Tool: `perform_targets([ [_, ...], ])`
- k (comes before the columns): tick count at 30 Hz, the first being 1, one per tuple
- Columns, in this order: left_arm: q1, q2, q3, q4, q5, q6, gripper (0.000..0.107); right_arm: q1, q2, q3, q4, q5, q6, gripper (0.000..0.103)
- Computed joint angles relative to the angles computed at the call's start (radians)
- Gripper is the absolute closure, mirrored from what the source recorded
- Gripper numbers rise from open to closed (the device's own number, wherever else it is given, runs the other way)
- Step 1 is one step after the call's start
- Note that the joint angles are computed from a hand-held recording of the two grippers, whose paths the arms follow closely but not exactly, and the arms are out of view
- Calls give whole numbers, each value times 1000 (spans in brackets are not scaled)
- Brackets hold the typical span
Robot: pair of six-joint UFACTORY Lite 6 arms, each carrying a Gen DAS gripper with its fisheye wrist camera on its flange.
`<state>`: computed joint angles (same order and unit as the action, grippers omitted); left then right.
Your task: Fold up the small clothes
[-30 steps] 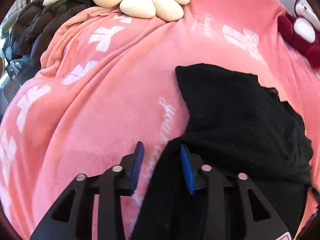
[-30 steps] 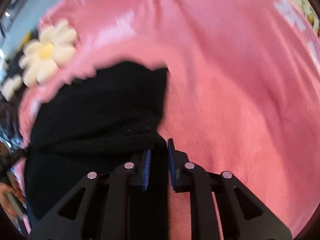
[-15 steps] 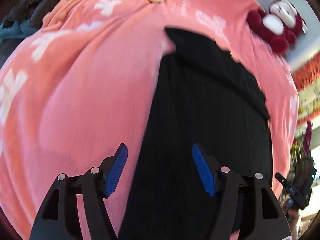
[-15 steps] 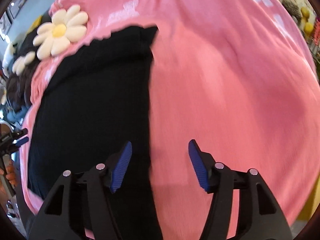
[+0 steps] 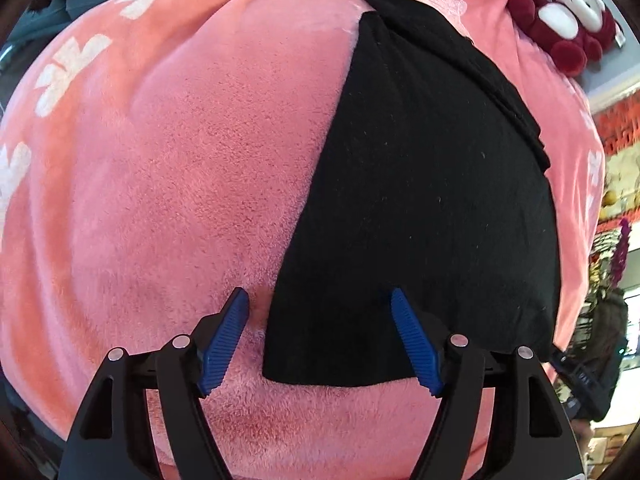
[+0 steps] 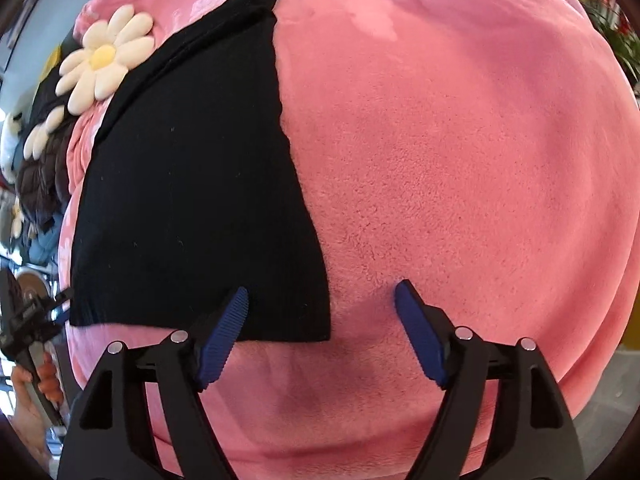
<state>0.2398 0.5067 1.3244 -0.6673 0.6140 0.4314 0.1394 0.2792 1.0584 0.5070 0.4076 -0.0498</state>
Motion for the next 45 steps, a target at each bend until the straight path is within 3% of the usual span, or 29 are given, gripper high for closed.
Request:
perform_targets([
  [1, -4, -2, -6, -15, -3, 20, 39, -2, 0, -3, 29, -8, -20, 30],
  [2, -6, -4, -9, -25, -3, 34, 42, -2, -1, -2, 61, -15, -51, 43],
  [3, -5, -1, -2, -38, 10, 51, 55, 1, 10, 19, 51, -4, -47, 63],
  [4, -4, 4, 6, -55, 24, 63, 65, -1, 19, 32, 71, 10, -63, 75],
  [5, 9, 16, 22, -68, 61, 67, 86, -9, 26, 38, 130, 26, -113, 96],
  [6, 26, 36, 45, -94, 107, 75, 102, -14, 35, 53, 164, 50, -136, 100],
  [9, 49, 27, 68, -107, 174, 56, 102, 0, -5, 82, 93, 73, -66, 100],
  [14, 62, -147, -8, -84, 217, 87, 102, -21, -181, 34, -13, 136, 2, 100],
  [19, 102, -310, -113, -82, 278, 113, 102, -26, -370, -75, -121, 209, 35, 101],
  [27, 133, -598, -399, -38, 314, 127, 102, 17, -659, -324, -170, 286, 99, 101],
  [32, 148, -780, -521, -5, 364, 100, 102, 30, -878, -442, -203, 388, 150, 101],
  [41, 252, -1088, -666, 71, 536, 125, 102, 161, -1187, -504, -367, 587, 393, 101],
  [45, 314, -1215, -694, 80, 634, 134, 102, 358, -1265, -482, -480, 661, 626, 101],
])
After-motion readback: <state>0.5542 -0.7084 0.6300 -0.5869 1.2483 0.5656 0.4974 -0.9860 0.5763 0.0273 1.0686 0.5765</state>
